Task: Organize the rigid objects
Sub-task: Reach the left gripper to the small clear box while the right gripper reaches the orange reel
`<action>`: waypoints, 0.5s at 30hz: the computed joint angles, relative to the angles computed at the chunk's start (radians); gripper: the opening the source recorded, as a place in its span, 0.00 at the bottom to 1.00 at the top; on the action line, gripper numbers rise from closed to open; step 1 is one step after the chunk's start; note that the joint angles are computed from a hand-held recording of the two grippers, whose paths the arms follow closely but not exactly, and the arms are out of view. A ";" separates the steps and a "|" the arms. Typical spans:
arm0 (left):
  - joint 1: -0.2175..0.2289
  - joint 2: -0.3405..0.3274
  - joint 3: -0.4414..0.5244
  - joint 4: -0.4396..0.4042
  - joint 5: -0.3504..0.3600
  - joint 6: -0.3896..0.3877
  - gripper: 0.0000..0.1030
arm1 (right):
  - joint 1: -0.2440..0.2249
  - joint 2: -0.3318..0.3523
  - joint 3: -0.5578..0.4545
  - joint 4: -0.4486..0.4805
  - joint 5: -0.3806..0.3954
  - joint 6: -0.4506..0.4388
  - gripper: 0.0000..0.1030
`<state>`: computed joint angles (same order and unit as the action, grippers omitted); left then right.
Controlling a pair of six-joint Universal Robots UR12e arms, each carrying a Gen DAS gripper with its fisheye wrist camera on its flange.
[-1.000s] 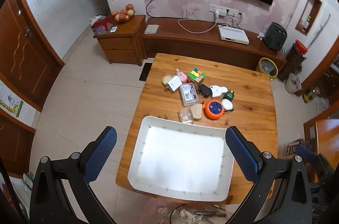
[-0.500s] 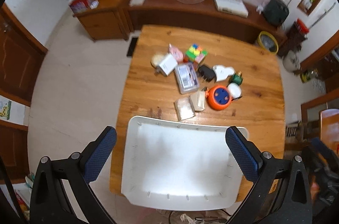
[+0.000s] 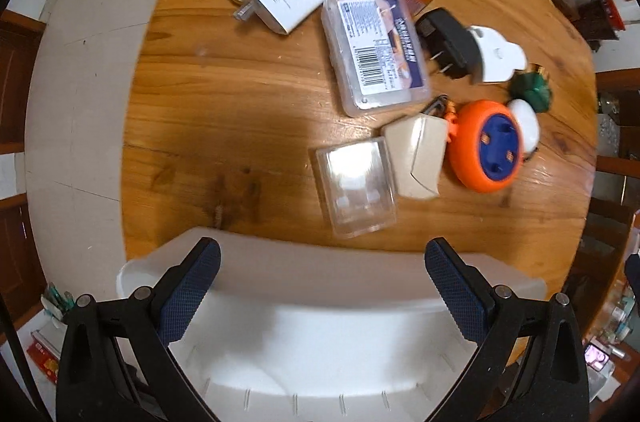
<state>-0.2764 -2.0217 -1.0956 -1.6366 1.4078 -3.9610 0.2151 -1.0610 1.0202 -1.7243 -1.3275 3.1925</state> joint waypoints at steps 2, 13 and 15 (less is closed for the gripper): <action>0.008 -0.004 -0.007 0.010 -0.047 -0.010 0.99 | 0.001 0.021 -0.014 0.018 0.002 0.023 0.96; -0.015 -0.053 0.041 -0.050 0.016 -0.068 0.98 | 0.009 0.101 -0.081 0.087 -0.017 0.101 0.96; -0.023 -0.062 0.052 -0.068 0.048 -0.076 0.98 | 0.009 0.109 -0.087 0.097 -0.016 0.104 0.96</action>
